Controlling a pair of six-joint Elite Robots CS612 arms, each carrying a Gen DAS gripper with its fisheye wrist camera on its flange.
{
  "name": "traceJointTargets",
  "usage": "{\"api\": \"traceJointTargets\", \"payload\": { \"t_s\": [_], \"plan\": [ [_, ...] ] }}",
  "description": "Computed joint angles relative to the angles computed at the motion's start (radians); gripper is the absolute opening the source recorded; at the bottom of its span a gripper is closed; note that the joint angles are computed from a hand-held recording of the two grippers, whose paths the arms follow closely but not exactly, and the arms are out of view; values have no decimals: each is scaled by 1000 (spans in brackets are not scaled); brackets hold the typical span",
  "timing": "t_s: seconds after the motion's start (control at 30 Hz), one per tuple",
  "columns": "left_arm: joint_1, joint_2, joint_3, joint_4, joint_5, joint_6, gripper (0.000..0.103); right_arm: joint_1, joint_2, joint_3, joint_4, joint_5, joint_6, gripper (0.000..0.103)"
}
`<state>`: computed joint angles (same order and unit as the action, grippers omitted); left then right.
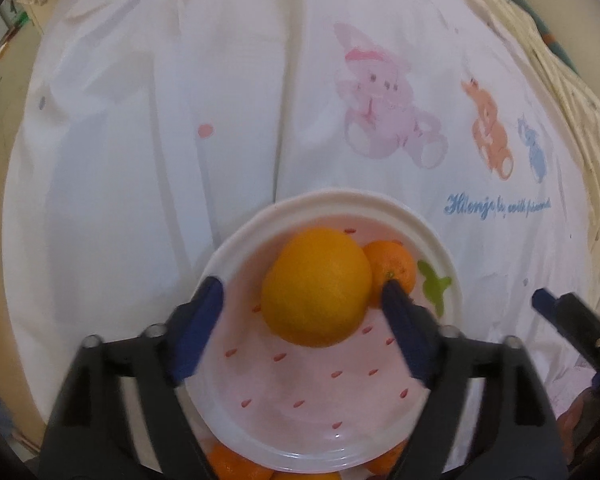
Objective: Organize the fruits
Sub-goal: 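Lower the large orange onto the pink plate and open the left tool, then withdraw both open tools from the plate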
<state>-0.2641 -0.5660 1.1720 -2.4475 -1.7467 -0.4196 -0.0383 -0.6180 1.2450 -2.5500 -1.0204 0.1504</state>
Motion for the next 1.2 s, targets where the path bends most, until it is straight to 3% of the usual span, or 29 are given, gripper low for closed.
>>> {"api": "traceJointTargets", "payload": {
  "t_s": [0.33, 0.73, 1.07, 1.2],
  "plan": [
    [-3, -28, 41, -59, 52, 1, 87, 6, -5, 3, 1, -19, -28, 73],
    [-19, -138, 203, -196, 156, 51, 87, -1, -74, 129, -75, -41, -39, 73],
    [-12, -233, 396, -368, 140, -16, 87, 16, -145, 261, -138, -93, -126, 73],
    [-6, -248, 422, -307, 123, -52, 87, 18, -163, 299, -145, -93, -108, 73]
  ]
}}
